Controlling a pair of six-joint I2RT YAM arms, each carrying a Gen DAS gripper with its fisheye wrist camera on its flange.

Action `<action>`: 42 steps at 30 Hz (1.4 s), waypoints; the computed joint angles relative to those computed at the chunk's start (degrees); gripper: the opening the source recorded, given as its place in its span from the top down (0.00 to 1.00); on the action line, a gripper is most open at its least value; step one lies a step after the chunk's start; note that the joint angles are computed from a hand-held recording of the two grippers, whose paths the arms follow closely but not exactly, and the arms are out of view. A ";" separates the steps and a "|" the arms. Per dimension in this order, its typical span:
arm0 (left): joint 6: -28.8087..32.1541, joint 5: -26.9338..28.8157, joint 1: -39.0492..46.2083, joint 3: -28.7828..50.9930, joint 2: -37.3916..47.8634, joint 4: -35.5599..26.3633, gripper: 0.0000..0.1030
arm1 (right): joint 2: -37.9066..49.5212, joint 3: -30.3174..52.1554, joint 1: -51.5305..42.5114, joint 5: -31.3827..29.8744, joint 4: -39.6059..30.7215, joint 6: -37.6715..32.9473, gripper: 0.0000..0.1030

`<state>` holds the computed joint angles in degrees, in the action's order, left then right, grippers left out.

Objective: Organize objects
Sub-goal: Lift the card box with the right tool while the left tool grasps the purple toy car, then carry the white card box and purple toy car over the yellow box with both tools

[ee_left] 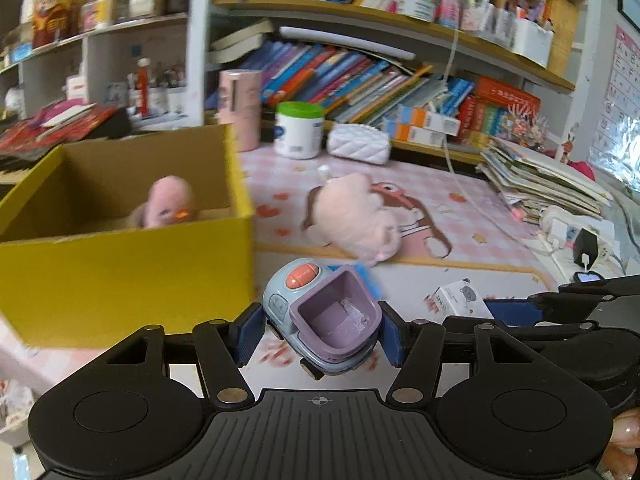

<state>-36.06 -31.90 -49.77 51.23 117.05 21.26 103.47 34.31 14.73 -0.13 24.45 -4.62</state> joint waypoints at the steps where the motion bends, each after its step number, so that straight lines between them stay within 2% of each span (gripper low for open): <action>1: -0.47 -0.28 -0.10 -2.19 -1.43 0.55 0.43 | -0.67 -0.76 1.50 0.82 0.19 0.84 0.73; 8: -4.75 -3.83 -1.61 -15.52 -11.21 1.80 0.43 | -4.79 -4.61 13.07 6.61 -0.03 6.63 0.73; 20: -11.80 -10.27 -5.61 -31.11 -26.50 -2.80 0.43 | -7.07 -5.99 29.99 15.37 -1.11 15.94 0.73; 35: -20.13 -16.48 -11.50 -40.34 -41.92 -15.46 0.43 | -4.63 -3.59 42.68 22.00 -2.13 23.16 0.73; 42: -21.23 -17.74 -12.42 -42.68 -46.75 -18.22 0.43 | -3.75 -2.06 45.34 23.88 -3.30 24.24 0.73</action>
